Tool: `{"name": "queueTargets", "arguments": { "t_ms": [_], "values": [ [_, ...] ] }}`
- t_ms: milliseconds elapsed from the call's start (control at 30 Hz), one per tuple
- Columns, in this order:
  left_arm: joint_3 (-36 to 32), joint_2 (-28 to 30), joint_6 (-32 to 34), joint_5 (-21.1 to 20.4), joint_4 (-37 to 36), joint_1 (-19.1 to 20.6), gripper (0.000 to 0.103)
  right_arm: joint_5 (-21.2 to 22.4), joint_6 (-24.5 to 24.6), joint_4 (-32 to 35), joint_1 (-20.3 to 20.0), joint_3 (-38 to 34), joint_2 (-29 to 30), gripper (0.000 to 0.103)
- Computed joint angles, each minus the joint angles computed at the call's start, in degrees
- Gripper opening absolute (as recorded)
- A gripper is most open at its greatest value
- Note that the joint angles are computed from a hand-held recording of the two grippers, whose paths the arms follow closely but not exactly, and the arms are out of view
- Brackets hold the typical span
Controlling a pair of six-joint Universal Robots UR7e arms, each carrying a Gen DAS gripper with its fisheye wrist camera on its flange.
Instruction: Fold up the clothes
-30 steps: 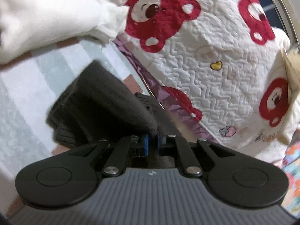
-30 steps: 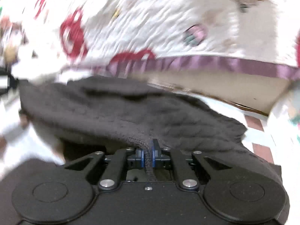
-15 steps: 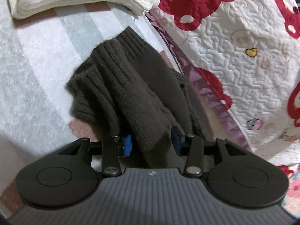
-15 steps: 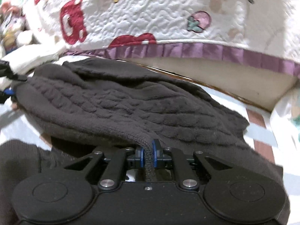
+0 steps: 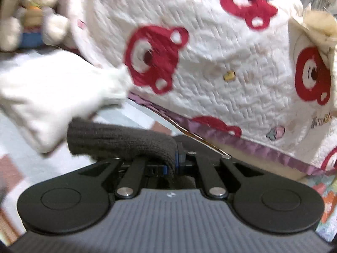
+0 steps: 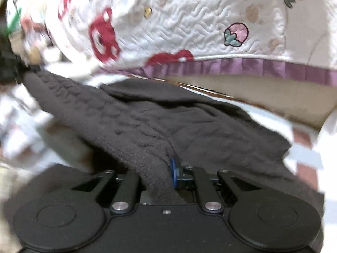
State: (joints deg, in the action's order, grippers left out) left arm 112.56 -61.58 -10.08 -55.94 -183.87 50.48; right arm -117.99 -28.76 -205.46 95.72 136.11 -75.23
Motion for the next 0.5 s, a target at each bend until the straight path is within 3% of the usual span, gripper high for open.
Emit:
{"name": "queueTargets", "arguments": {
  "t_ms": [100,167,267,367,500],
  "values": [
    [3.68,-3.37,-6.74,5.54,7.46,-0.39,0.006,3.30,2.97,6.79,-0.41,2.57,-3.48,0.012],
    [4.76,-4.58,-10.78,8.00,13.65,0.00,0.006,1.98,1.76,6.46,-0.92,3.17,-1.24,0.012],
    [5.77,-6.03,-11.89,8.61,14.13,0.01,0.006,2.08,3.59,4.22,-1.71,3.37,0.95,0.012],
    [5.55,-6.44,-6.87,11.27,11.48,-2.11,0.006,3.75,5.79,2.53,-1.11,3.46,-0.01,0.012],
    [4.75,-5.95,-10.59,13.61,17.43,-1.86,0.006,4.20,4.00,4.29,-0.82,4.28,-1.22,0.012]
  ]
}}
